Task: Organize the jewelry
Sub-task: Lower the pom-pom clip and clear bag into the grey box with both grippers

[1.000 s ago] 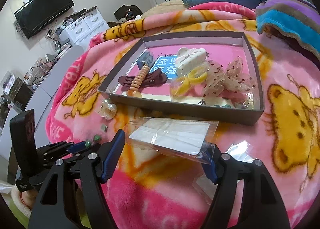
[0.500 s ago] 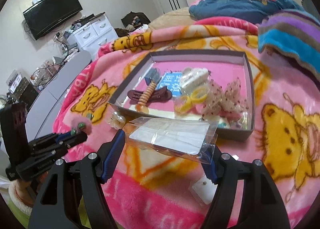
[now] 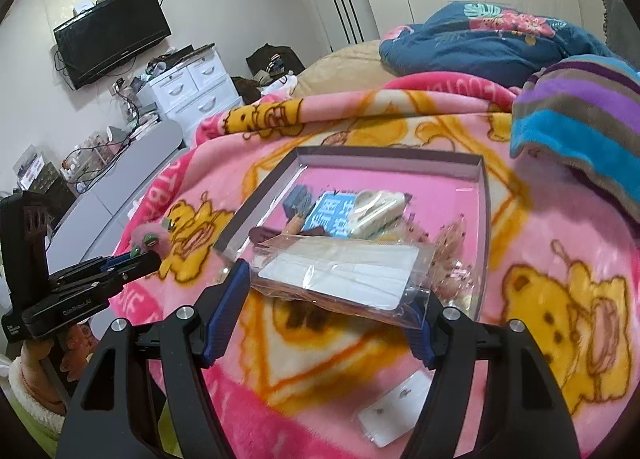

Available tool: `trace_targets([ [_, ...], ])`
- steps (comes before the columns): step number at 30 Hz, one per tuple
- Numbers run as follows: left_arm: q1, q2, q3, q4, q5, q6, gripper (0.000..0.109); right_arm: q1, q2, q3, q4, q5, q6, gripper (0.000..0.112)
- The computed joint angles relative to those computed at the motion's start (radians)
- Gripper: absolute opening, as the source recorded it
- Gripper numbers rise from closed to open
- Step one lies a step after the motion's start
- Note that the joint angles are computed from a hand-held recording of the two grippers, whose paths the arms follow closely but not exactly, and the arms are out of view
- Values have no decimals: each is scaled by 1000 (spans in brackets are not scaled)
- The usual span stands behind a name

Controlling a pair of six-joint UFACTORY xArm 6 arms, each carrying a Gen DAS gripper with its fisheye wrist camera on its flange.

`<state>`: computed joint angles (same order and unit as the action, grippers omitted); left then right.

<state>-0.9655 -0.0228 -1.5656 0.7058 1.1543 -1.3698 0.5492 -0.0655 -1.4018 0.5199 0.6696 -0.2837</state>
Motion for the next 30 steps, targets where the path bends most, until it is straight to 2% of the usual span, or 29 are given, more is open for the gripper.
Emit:
trace_targets([
  [18, 79, 148, -194, -46, -65, 129, 17, -63, 77, -113, -16, -12, 20, 69],
  [30, 127, 227, -260, -105, -122, 187, 17, -97, 124, -171, -69, -17, 72, 69],
])
